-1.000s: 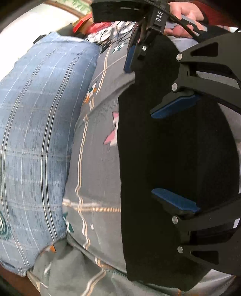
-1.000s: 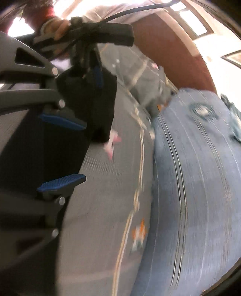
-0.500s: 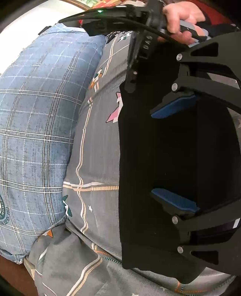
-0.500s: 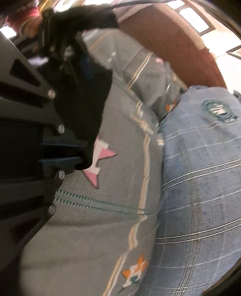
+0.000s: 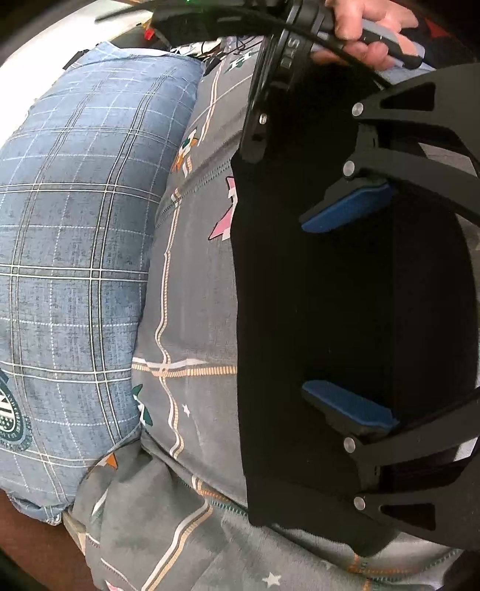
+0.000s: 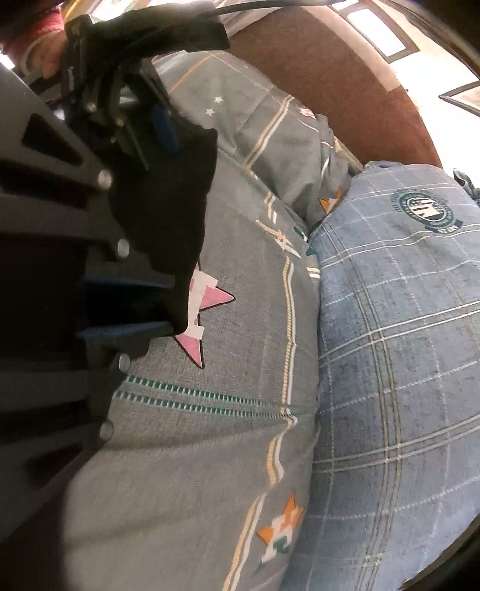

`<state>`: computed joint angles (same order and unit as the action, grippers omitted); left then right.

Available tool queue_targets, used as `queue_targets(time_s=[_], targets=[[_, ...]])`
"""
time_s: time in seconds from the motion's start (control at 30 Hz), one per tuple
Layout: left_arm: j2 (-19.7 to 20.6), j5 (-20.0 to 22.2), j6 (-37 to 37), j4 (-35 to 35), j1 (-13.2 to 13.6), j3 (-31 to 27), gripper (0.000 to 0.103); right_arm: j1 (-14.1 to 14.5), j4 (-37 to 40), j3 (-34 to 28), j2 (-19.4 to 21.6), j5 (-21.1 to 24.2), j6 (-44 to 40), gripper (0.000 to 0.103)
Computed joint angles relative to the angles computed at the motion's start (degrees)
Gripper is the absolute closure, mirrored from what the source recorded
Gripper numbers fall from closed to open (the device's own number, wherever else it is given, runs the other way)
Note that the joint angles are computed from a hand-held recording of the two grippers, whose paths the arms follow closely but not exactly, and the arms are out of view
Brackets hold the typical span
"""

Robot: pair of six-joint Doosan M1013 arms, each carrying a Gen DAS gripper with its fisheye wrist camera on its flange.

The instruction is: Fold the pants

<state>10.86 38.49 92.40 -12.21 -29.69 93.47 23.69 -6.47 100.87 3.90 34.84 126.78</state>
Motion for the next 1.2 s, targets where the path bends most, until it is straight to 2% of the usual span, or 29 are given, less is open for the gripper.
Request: queue_targets(time_s=[0.2, 0.33, 0.63, 0.73, 0.9, 1.0, 1.07, 1.1, 1.2], targets=[[-1.14, -0.34, -1.41, 0.48, 0.97, 0.59, 0.020, 1.59, -3.20, 2.63, -3.86, -1.15, 5.15, 0.081], [-1.72, -0.60, -2.45, 1.34, 1.28, 1.11, 0.020, 3.18, -6.53, 3.29, -5.13, 1.50, 7.97, 0.076], [-2.73, -2.26, -7.21, 3.17, 3.26, 3.04, 0.020, 6.37, -13.29, 3.76, -5.08, 7.04, 13.74, 0.075], [-2.43, -2.30, -3.89, -0.35, 4.26, 3.61, 0.020, 7.05, -14.85, 4.08, -4.97, 8.16, 15.42, 0.075], [-2.81, -2.63, -5.13, 3.59, 3.02, 3.92, 0.020, 7.58, -16.24, 5.11, -5.65, 7.76, 17.70, 0.075], [-3.03, -2.10, -1.94, -0.56, 3.31, 3.52, 0.020, 7.65, -16.24, 5.04, -6.10, 8.79, 18.46, 0.075], [-3.06, -1.82, 0.13, -2.91, 3.31, 3.03, 0.020, 8.15, -18.04, 4.86, -6.39, 10.58, 20.25, 0.072], [-3.06, -1.64, 1.52, -4.26, 3.23, 2.71, 0.020, 8.62, -19.84, 4.59, -6.47, 12.56, 21.89, 0.067], [-2.40, -0.48, 5.56, -7.92, 2.92, 1.14, 0.020, 10.16, -25.36, 3.62, -6.55, 19.62, 26.16, 0.062]])
